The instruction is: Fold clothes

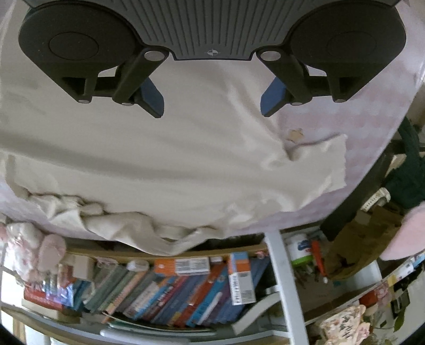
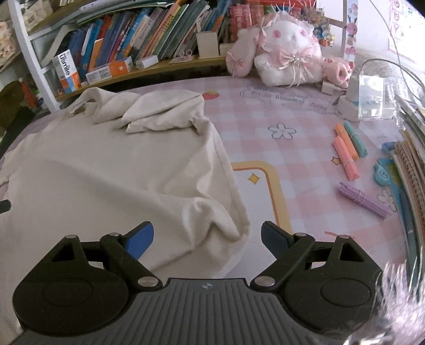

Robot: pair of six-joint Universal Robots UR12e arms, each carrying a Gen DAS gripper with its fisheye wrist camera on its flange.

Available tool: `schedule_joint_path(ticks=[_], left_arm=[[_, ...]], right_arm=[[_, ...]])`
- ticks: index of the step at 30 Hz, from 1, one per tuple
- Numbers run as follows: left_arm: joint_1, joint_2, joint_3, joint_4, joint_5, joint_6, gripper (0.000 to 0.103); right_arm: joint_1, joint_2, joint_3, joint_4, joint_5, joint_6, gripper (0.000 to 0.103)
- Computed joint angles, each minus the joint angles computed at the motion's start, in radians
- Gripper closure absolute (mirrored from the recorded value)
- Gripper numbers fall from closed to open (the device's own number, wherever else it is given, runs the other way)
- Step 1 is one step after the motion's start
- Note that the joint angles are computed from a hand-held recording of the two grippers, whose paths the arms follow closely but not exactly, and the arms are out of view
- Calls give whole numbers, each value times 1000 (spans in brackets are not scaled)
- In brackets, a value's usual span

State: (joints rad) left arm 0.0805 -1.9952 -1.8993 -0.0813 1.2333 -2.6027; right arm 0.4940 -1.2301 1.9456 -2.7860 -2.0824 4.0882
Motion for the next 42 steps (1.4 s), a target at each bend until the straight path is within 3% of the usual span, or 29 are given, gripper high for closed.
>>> schedule_joint_path(ticks=[13, 16, 20, 22, 24, 31, 33, 35, 37, 38, 39, 41, 42], left_arm=[[-56, 46, -71, 18, 120, 18, 20], [-59, 46, -68, -7, 150, 15, 20], [-62, 46, -69, -32, 189, 17, 20], [-61, 48, -70, -33, 197, 10, 20], [-57, 49, -71, -29, 203, 3, 20], [-35, 29, -38, -50, 230, -56, 20], [-27, 22, -17, -87, 221, -97, 20], [-18, 15, 3, -123, 204, -139, 20], [-8, 5, 24, -150, 180, -172, 22], [-6, 0, 33, -160, 176, -180, 24], [-3, -5, 42, -170, 172, -187, 33], [5, -13, 59, -188, 155, -198, 48], [11, -15, 65, -196, 138, -202, 67]], right_arm=[[-45, -36, 89, -136, 98, -63, 25], [-47, -23, 74, -150, 70, -162, 25], [-62, 9, 39, -217, 64, -408, 25], [-82, 23, 18, -221, 91, -497, 25], [-103, 32, -2, -196, 114, -517, 25], [-130, 61, -54, -93, 171, -493, 25], [-130, 66, -61, -63, 167, -450, 30], [-129, 69, -65, -32, 160, -391, 50], [-128, 68, -54, -50, 150, -329, 56], [-124, 68, -54, -46, 136, -313, 64], [-122, 66, -53, -45, 134, -301, 69], [-119, 64, -51, -44, 131, -277, 91], [-118, 63, -50, -45, 140, -269, 93]])
